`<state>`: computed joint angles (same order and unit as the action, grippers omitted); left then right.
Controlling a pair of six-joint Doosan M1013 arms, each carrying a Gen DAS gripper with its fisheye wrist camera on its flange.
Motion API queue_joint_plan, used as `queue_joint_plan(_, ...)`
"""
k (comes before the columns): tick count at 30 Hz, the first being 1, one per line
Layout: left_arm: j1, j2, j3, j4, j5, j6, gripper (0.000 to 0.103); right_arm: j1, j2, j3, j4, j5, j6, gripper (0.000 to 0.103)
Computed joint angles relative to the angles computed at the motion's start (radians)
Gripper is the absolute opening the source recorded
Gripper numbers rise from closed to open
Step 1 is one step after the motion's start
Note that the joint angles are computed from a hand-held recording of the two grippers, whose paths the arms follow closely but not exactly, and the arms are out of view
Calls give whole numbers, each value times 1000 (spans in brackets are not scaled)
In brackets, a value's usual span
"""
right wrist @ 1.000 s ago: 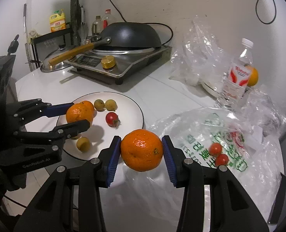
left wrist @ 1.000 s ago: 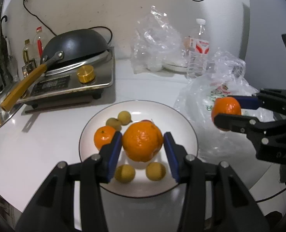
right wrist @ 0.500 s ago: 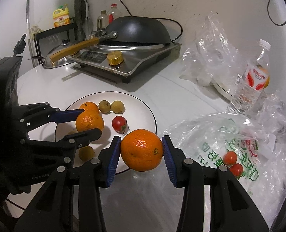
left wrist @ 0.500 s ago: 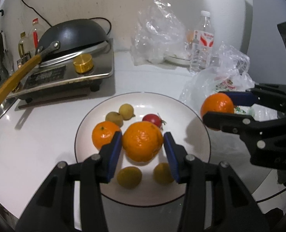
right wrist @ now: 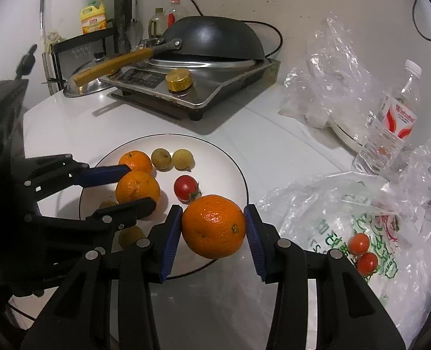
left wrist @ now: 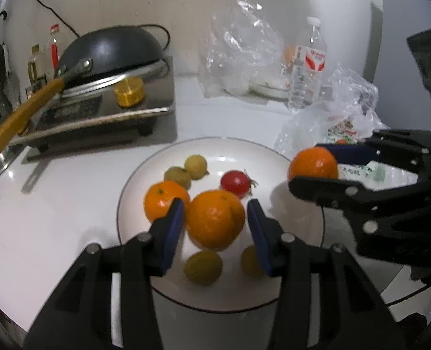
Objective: Organize fruits
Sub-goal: 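Lower both tangerines onto the white plate and open both grippers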
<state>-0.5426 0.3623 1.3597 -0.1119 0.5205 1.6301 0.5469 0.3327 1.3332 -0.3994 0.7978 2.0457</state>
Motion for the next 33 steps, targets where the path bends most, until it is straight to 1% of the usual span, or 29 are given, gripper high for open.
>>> queue_joint_plan(2,4,-6,5,-15,-15,9,46,2,5,-6,4,3,-5,46)
queue_joint_plan(5,10,-11,10,-13,-20,5,47,5,11,-14,8,9,-10,46)
queue_joint_plan(8,20,-19,20,-43,-24,17,48,9,17,-22,12,14,-21,46)
queue_joint_plan(11,22,-29,32,-30,-34,2,48,13,24,-28,17,21,-26,46)
queue_joint_plan(18,34,-52,63,-54,-54,-6,48,22,35,-35,32,38,-40,46)
queue_joint_plan(25,34,-69,83,-37,-65,-23,48,25,37,-34,36,52,-28,46)
queue_joint_plan(33,30,-85,100,-4,-71,-54,48,31,27,-23,19,40,3,46)
